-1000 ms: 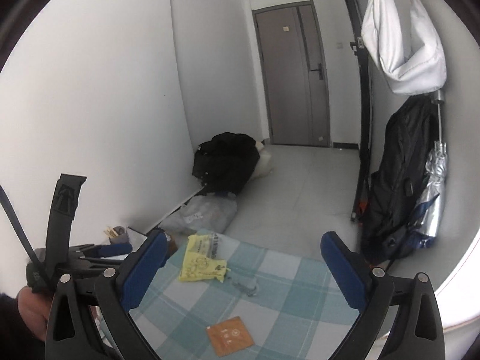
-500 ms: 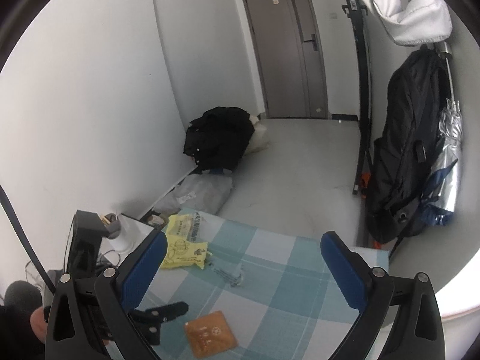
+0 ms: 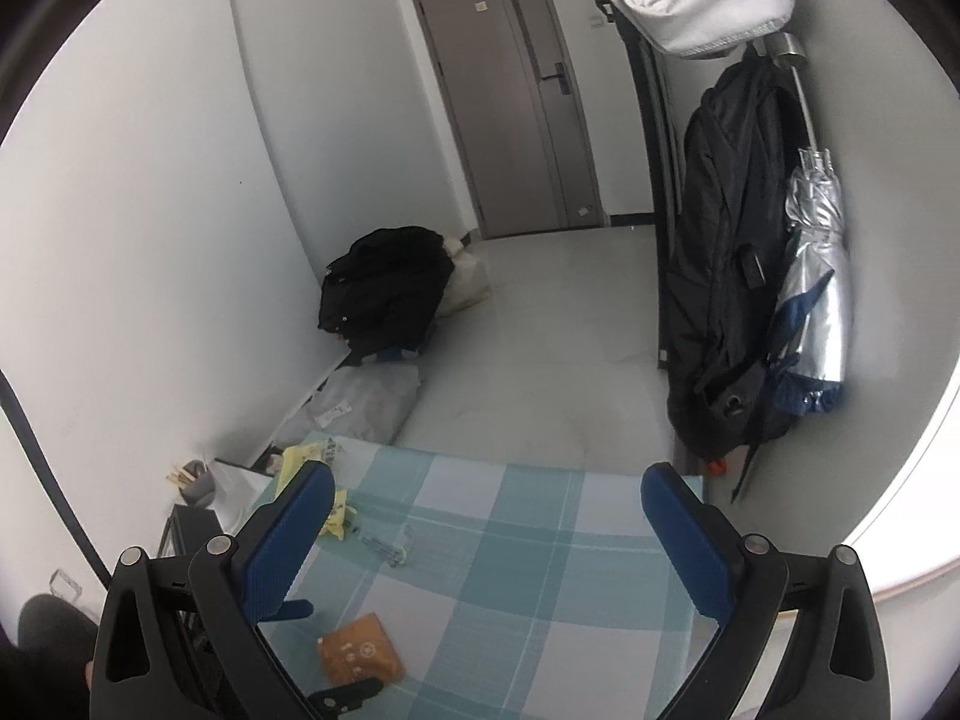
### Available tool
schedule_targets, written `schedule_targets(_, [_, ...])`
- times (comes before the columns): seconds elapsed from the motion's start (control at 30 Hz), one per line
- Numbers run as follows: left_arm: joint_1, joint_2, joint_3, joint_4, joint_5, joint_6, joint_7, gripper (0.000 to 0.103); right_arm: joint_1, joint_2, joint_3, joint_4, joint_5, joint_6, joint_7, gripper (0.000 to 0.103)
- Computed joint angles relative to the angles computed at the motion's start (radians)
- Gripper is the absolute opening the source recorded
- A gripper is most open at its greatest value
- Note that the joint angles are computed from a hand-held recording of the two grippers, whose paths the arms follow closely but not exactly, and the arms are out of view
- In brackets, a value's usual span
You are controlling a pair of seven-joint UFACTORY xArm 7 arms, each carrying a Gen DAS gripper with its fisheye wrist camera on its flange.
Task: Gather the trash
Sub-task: 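Lower the left tool onto the orange sachet and close it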
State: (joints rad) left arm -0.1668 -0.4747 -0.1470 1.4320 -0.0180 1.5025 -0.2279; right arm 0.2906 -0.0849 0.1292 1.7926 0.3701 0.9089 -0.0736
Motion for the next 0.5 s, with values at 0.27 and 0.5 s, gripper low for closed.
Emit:
schedule_targets(0.27, [-0.005, -0.014, -0.008, -0.002, 0.028, 0.034, 0.036, 0.091, -0.018, -0.016, -0.017, -0.009, 0.019, 0.012, 0.021, 0.103])
schedule_targets(0.5, [-0.003, 0.018, -0.014, 0.034, 0.020, 0.036, 0.036, 0.056, -0.015, -0.026, -0.014, -0.020, 0.010, 0.008, 0.013, 0.103])
